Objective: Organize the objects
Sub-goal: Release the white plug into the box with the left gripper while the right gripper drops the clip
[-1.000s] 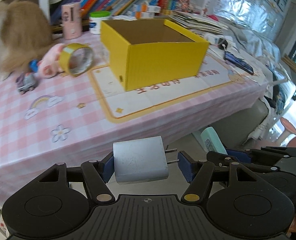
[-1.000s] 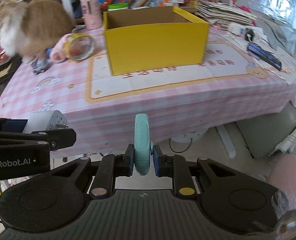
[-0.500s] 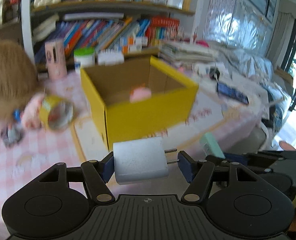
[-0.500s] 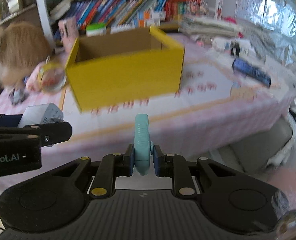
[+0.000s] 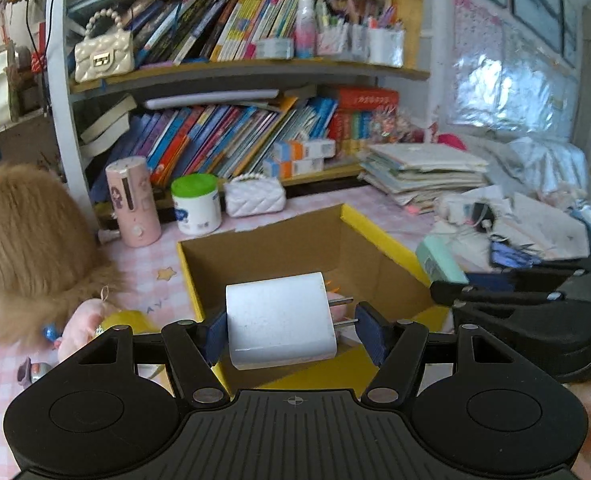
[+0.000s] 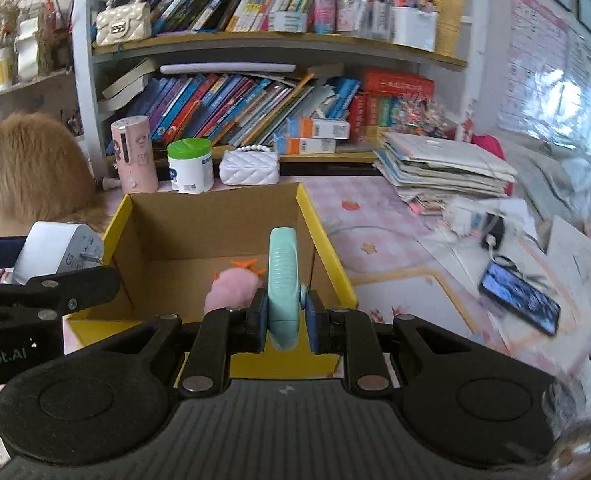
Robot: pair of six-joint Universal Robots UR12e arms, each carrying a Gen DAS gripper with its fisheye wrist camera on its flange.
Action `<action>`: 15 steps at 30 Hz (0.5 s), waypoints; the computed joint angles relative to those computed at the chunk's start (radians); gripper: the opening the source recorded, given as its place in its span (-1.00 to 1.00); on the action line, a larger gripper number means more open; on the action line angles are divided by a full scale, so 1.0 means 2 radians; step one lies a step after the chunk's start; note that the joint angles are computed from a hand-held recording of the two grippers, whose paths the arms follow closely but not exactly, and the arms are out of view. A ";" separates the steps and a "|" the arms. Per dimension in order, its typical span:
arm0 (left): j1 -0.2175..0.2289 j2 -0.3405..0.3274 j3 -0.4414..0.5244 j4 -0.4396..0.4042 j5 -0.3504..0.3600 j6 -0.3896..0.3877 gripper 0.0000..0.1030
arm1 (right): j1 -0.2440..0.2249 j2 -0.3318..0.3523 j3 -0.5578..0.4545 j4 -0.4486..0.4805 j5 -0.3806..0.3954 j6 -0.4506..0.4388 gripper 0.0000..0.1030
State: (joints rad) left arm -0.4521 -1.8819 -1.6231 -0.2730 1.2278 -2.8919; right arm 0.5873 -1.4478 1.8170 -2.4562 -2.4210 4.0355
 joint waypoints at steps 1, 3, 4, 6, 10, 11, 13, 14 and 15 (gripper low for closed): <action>-0.003 -0.004 0.005 -0.006 0.011 -0.001 0.28 | -0.007 -0.001 0.003 -0.013 0.008 -0.018 -0.65; -0.008 -0.011 0.012 -0.016 0.027 0.001 0.28 | -0.016 0.000 0.008 -0.032 0.021 -0.044 -0.65; -0.010 -0.014 0.014 -0.019 0.035 0.001 0.28 | -0.022 0.000 0.010 -0.041 0.030 -0.058 -0.65; -0.014 -0.020 0.020 -0.025 0.049 0.003 0.28 | -0.031 0.001 0.013 -0.054 0.045 -0.079 -0.65; -0.022 -0.030 0.031 -0.036 0.072 0.006 0.28 | -0.045 0.006 0.016 -0.073 0.074 -0.119 -0.65; -0.023 -0.033 0.034 -0.039 0.077 0.007 0.29 | -0.049 0.007 0.017 -0.077 0.084 -0.130 -0.65; -0.026 -0.037 0.039 -0.047 0.087 0.007 0.29 | -0.058 0.008 0.018 -0.083 0.103 -0.150 -0.65; -0.028 -0.040 0.042 -0.052 0.092 0.006 0.29 | -0.062 0.009 0.018 -0.085 0.112 -0.160 -0.65; -0.029 -0.042 0.044 -0.056 0.096 0.005 0.29 | -0.066 0.010 0.018 -0.086 0.121 -0.169 -0.65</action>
State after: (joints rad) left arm -0.5102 -1.9653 -1.5348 -0.3860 1.4199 -2.8810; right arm 0.4558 -1.4277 1.8520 -2.6277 -2.1784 3.6979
